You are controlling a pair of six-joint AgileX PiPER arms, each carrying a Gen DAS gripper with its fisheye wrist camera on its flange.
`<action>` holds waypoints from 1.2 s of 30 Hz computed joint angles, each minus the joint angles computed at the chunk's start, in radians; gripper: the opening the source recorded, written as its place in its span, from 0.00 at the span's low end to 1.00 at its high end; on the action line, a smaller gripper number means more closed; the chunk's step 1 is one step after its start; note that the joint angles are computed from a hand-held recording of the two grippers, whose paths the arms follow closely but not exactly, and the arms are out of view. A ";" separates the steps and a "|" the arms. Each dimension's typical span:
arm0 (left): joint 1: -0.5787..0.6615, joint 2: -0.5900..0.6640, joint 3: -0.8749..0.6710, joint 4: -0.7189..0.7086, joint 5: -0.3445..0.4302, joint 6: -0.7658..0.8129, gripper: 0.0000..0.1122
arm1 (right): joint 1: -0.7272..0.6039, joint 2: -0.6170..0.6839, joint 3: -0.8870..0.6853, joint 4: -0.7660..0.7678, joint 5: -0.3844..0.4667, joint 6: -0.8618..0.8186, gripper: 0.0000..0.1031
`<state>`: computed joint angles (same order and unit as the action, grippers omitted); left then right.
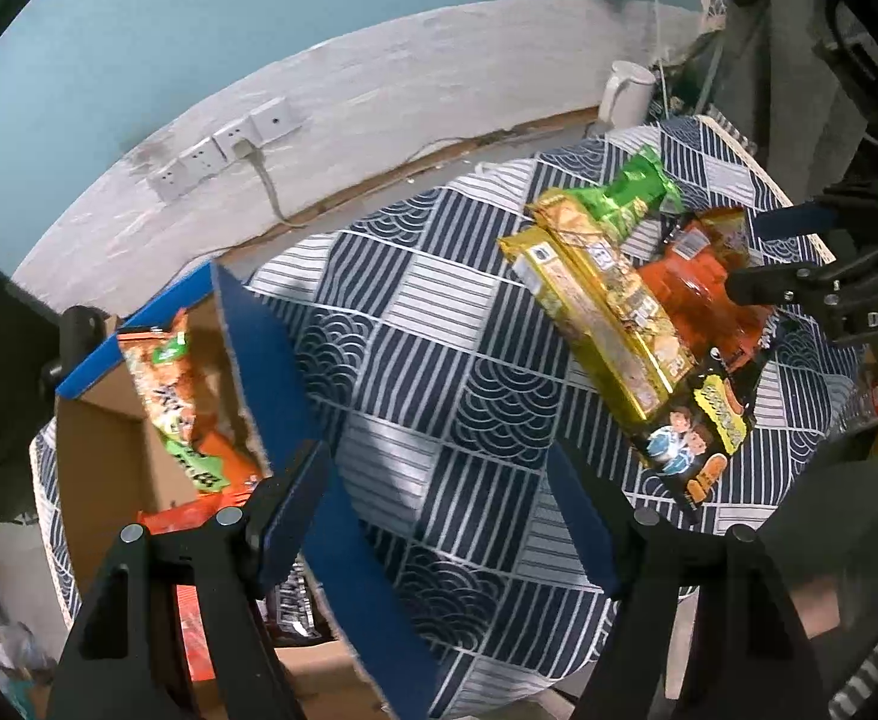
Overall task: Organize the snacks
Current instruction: 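Move both grippers back toward the remaining snacks on the table, then grasp the black-and-yellow snack bag with the left gripper while the right grasps the orange chip bag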
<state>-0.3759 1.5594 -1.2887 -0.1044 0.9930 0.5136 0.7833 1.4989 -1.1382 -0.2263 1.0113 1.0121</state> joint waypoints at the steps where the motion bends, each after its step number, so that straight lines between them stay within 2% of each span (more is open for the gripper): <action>1: -0.010 0.005 0.000 0.003 0.000 -0.007 0.68 | -0.007 -0.003 0.015 0.004 -0.005 -0.005 0.74; 12: -0.077 0.068 -0.007 0.002 -0.002 -0.051 0.68 | -0.094 -0.042 0.202 0.076 -0.138 -0.041 0.74; 22: -0.153 0.131 0.003 0.011 -0.043 -0.071 0.68 | -0.133 0.009 0.269 0.139 -0.209 -0.112 0.74; 31: -0.210 0.157 0.021 0.013 -0.084 -0.069 0.68 | -0.154 0.040 0.345 0.178 -0.307 -0.145 0.74; 33: -0.224 0.152 0.032 0.021 -0.097 -0.067 0.68 | -0.157 0.037 0.359 0.172 -0.324 -0.142 0.65; 34: -0.229 0.150 0.036 0.024 -0.100 -0.068 0.68 | -0.159 0.035 0.363 0.172 -0.325 -0.145 0.54; 36: -0.240 0.147 0.042 0.031 -0.103 -0.069 0.68 | -0.166 0.022 0.371 0.179 -0.334 -0.160 0.51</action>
